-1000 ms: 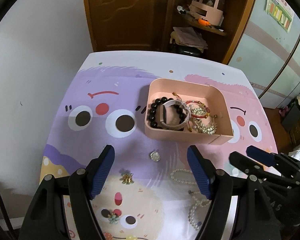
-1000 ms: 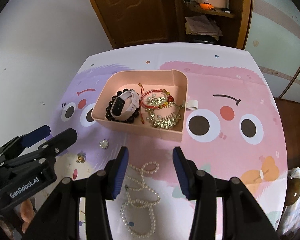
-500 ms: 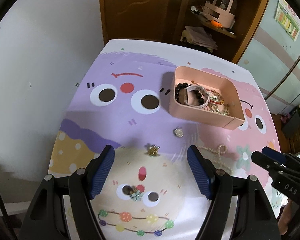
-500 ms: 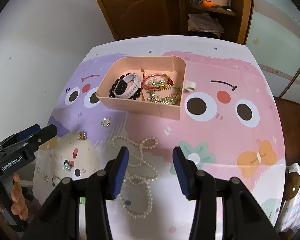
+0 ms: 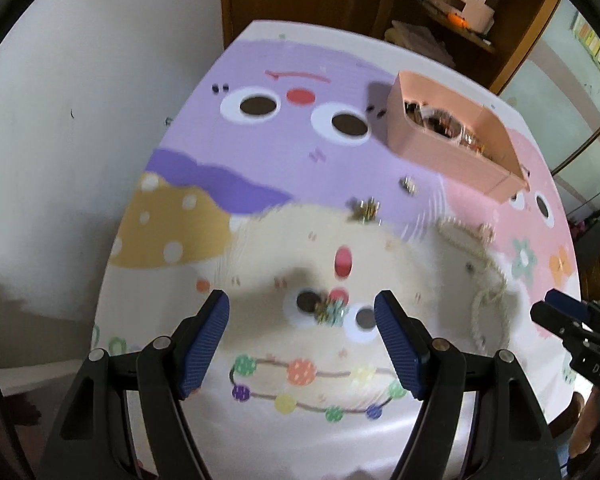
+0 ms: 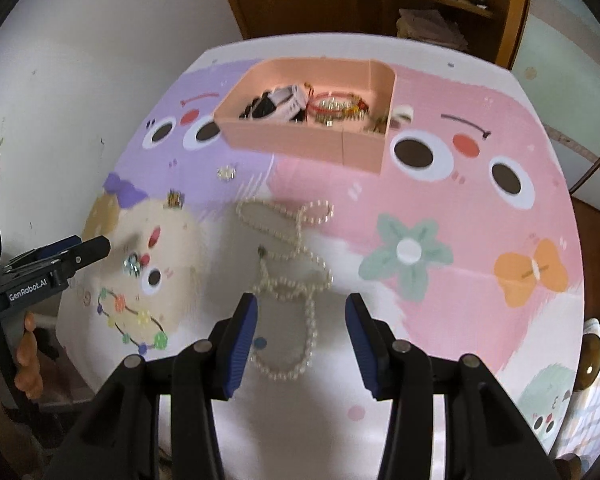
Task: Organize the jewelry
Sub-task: 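Move the right tool to the pearl necklace and close on it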
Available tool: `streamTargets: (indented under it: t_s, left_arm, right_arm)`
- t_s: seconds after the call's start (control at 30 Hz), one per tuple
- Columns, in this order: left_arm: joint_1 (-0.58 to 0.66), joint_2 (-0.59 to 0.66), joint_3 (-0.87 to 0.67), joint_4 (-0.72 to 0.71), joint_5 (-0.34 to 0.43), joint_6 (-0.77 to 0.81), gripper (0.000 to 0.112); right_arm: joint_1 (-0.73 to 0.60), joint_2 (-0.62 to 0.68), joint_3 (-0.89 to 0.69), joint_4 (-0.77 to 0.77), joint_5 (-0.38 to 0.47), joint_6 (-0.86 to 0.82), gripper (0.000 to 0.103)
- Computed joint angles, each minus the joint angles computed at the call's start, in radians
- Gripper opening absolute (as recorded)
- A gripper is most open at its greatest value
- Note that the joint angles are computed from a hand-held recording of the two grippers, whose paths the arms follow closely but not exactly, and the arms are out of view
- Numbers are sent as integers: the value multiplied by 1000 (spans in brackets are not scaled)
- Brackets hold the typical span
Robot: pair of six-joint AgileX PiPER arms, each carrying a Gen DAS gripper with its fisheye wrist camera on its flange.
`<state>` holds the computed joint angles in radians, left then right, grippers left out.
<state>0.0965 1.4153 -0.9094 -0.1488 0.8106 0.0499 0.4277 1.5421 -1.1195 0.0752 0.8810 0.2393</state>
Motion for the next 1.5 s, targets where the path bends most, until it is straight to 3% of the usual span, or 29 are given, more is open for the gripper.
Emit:
streamTargets:
  t_s: [0.9,1.0,1.07,1.23,1.5]
  left_arm:
    - [-77,15,60,-14,-39,41,73]
    - [-99,8,54,1,-41,27,73]
    - [-119,7,48,10,-44,20,73]
    - [-147,14,42,15,-39,7,73]
    - [-181,5,34,30,-28,-5,73]
  right_arm:
    - [32,86,41,-2,2,-6,45]
    - [36,85,43,-15,-2,0,38]
    - [58,91,38,-70,1,37,23]
    - [103,103,25,-182,26,93,7]
    - [93,95,32,-172,33,85,7]
